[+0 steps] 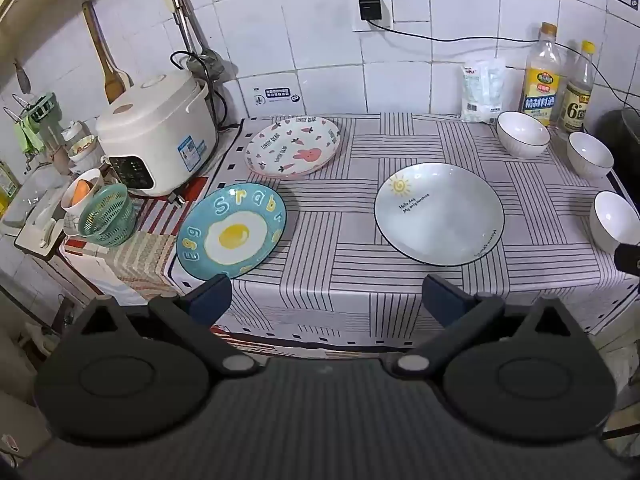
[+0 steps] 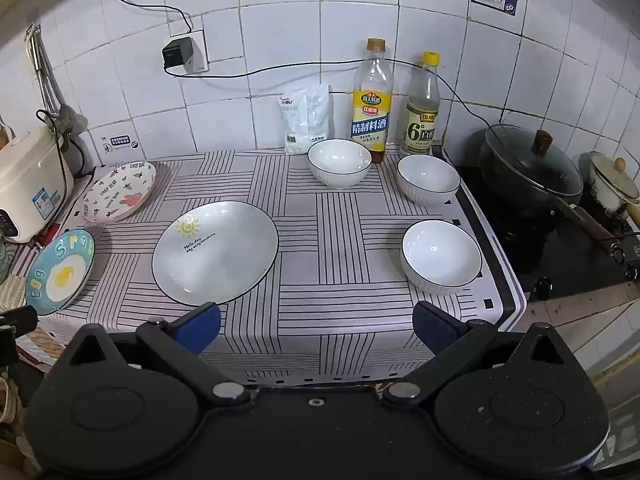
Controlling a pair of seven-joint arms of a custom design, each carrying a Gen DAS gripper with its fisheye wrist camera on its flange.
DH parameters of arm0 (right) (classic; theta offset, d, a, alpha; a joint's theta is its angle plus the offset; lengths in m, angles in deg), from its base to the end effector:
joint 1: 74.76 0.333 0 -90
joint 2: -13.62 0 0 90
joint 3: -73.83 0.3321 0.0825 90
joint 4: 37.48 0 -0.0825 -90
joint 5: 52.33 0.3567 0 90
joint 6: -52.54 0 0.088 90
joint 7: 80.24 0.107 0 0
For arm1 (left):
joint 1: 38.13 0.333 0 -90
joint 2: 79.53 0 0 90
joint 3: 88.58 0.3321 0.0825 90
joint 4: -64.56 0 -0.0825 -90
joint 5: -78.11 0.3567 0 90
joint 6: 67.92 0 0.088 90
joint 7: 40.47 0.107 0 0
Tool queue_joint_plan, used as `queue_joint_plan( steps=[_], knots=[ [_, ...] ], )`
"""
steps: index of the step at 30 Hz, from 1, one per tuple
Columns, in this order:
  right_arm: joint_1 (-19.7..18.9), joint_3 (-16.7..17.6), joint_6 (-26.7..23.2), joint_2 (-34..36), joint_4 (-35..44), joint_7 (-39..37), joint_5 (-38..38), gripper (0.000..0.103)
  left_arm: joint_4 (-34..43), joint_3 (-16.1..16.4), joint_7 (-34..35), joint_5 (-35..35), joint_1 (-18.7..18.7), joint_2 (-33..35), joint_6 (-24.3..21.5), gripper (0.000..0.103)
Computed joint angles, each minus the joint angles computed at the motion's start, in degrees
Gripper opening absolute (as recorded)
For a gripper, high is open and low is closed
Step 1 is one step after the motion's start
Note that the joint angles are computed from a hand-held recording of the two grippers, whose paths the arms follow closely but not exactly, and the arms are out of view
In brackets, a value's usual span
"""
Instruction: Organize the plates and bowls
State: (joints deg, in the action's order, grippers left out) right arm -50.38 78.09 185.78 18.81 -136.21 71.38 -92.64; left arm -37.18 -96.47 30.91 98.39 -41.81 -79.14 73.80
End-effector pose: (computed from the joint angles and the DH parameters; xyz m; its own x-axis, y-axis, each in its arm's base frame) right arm 0.5403 0.2798 0.6045 -0.2178 -0.9760 0.0013 -0.6903 0.1531 -0.7072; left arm 0.5747 -0.1183 0.6437 -0.0255 -0.9909 -0.1319 -0.7372 0.1078 -0.6671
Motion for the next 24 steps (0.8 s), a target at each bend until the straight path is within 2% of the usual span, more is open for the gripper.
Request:
queue_joint_plan(
  steps=[2,6,7,10,13,24],
  knots=[
    [0.1,0.0,0.3,-0.3,-0.4,0.7,-0.9,0.103,-2.3,0.0,-0.7,0.9,0.0,-1.1,2.6,0.103],
    [0.2,0.3,-0.3,-0.8,-1.1,1.0,-1.7,0.103,-4.1,0.2,0.9,-0.3,0.3,-1.4,3.8,0.103],
    [0.5,0.6,-2.5,-0.1,0.5,0.1,-1.8,0.103,-3.5,0.2,1.6,-0.6,0.3,-1.1,2.8,0.103],
    [1.0,0.6,-4.0,0.1,1.0,-0.4,-2.8,0.103,-3.7,0.2,1.4,-1.1,0.4,-1.0,3.2,0.103],
    [0.9,0.4,-2.2,-0.9,-1.1,0.9,-3.4,0.103,-4.1,0.3,1.9,-2.2,0.6,-1.5,3.0,0.103],
    [1.6,0.8,-1.7,0.3,-0.1,2.2,-4.4,0.103,-6.2,0.5,2.4,-4.1,0.9,-3.2,4.9,0.103]
  ],
)
